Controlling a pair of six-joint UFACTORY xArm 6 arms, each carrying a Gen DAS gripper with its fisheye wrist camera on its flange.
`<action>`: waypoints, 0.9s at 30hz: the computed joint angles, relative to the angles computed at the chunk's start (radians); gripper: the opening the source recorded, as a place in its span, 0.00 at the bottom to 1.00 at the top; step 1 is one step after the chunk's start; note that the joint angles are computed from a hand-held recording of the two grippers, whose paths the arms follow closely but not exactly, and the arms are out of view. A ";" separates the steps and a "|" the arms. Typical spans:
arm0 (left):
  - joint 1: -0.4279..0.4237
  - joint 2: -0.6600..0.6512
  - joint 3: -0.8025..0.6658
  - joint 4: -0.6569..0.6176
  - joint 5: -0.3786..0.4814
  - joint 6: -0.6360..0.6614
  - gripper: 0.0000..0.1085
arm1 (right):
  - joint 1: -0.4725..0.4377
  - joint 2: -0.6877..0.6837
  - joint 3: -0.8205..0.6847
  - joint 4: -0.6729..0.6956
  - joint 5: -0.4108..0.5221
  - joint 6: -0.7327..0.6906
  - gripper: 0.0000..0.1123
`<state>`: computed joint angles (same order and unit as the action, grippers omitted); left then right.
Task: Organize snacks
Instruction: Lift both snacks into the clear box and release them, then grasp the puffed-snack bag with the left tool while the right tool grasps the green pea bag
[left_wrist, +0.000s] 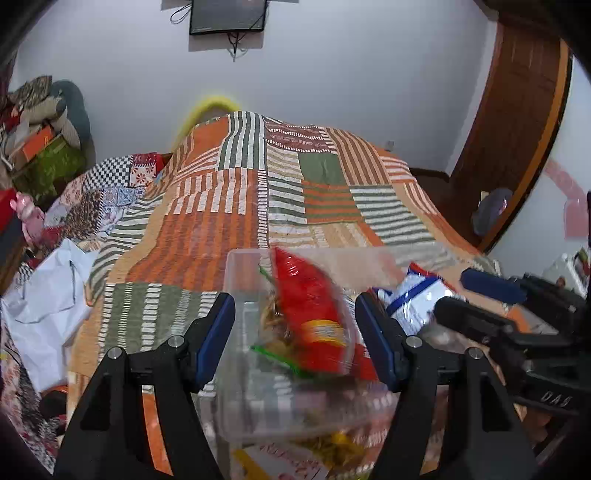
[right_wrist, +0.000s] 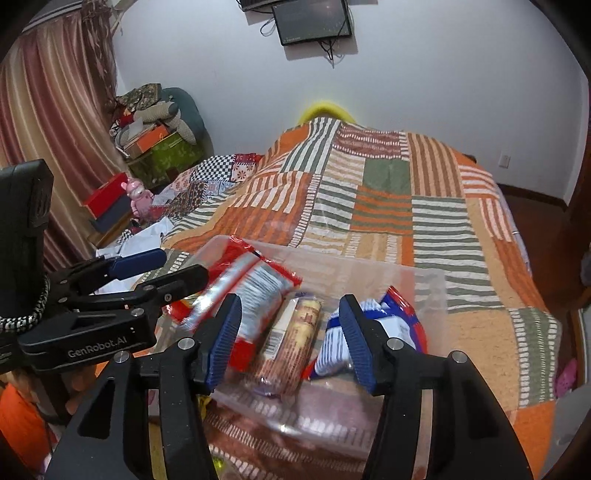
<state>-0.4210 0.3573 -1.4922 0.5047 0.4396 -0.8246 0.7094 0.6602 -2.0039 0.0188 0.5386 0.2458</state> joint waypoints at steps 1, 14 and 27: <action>-0.001 -0.009 0.010 0.000 0.003 0.005 0.62 | 0.002 -0.019 0.027 -0.010 -0.009 0.003 0.47; -0.024 -0.229 0.265 0.022 0.047 0.025 0.62 | 0.010 -0.249 0.355 -0.102 -0.124 0.053 0.49; -0.053 -0.445 0.549 0.065 0.055 -0.025 0.63 | -0.017 -0.444 0.677 -0.170 -0.187 0.187 0.54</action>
<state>-0.4740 -0.0882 -0.9429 0.5696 0.4950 -0.8495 0.6920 0.2164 -1.3266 -0.1516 0.3513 0.4326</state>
